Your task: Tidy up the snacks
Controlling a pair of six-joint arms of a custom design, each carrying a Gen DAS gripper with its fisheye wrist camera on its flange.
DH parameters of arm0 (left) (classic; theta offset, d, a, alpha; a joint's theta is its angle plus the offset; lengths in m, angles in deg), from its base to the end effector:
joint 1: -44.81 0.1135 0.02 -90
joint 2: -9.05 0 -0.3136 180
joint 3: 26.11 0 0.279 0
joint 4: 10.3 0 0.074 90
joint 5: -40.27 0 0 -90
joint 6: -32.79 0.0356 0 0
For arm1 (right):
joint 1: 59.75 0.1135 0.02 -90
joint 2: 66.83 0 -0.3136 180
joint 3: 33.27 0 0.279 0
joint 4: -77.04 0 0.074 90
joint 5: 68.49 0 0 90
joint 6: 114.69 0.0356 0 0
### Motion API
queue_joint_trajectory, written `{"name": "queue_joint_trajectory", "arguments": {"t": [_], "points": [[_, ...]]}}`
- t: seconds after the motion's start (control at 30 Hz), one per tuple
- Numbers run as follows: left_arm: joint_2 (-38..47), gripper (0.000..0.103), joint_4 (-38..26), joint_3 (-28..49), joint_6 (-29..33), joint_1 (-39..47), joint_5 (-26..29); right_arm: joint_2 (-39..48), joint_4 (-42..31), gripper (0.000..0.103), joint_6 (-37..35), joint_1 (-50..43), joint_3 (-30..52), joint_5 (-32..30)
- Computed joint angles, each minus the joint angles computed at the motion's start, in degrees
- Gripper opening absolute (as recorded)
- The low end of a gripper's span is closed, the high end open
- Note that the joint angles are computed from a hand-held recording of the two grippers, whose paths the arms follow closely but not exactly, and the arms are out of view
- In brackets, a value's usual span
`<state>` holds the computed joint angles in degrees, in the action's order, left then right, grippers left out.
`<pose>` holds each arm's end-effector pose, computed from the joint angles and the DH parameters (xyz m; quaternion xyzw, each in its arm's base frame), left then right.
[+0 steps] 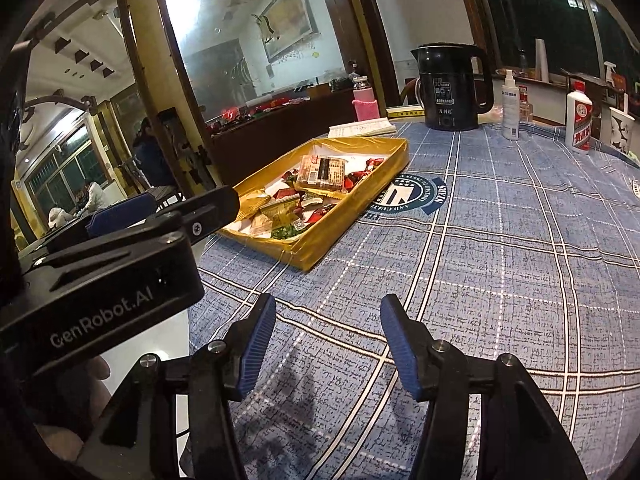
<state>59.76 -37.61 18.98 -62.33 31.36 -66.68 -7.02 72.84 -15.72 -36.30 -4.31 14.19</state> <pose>0.1870 -0.0340 0.2701 -0.0071 0.8718 0.0515 0.4872 0.1737 0.0803 0.1787 -0.1408 0.8746 0.1829 0.4263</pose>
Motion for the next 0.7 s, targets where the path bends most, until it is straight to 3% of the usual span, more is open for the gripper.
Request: {"name": "queue_joint_trajectory", "arguments": {"t": [0.2, 0.27, 0.33, 0.37, 0.43, 0.47, 0.53, 0.7], "points": [[-1.8, 0.084, 1.1, -1.0, -0.6, -0.3, -2.4, 0.3, 0.3, 0.056, 0.0, 1.2, 0.1, 1.0], [-3.6, 0.084, 2.2, -2.0, -1.6, -2.3, -7.9, 0.1, 0.5, 0.056, -0.3, 2.0, -0.1, 1.8], [-5.7, 0.086, 3.1, -3.6, -3.5, -7.4, -19.6, -0.5, 0.9, 0.056, -0.5, 2.8, -0.4, 2.8], [-6.7, 0.089, 4.4, -4.9, -3.4, -8.7, -22.6, -0.7, 1.1, 0.056, -0.5, 3.1, -0.5, 3.0], [-7.7, 0.103, 6.5, -6.1, -2.1, -7.2, -19.7, -0.7, 1.4, 0.056, -0.8, 3.0, -0.7, 2.5], [-7.5, 0.103, 5.7, -5.7, -1.4, -4.2, -13.0, -0.6, 1.7, 0.056, -0.8, 2.8, -0.8, 2.3], [-5.6, 0.103, 3.1, -4.2, -1.7, 0.1, -4.6, 0.0, 2.1, 0.056, -0.9, 2.2, -0.8, 1.6], [1.0, 0.103, 2.1, -2.5, -2.1, -0.7, -5.7, 1.9, 2.9, 0.056, -1.7, -2.0, -0.8, -1.3]]}}
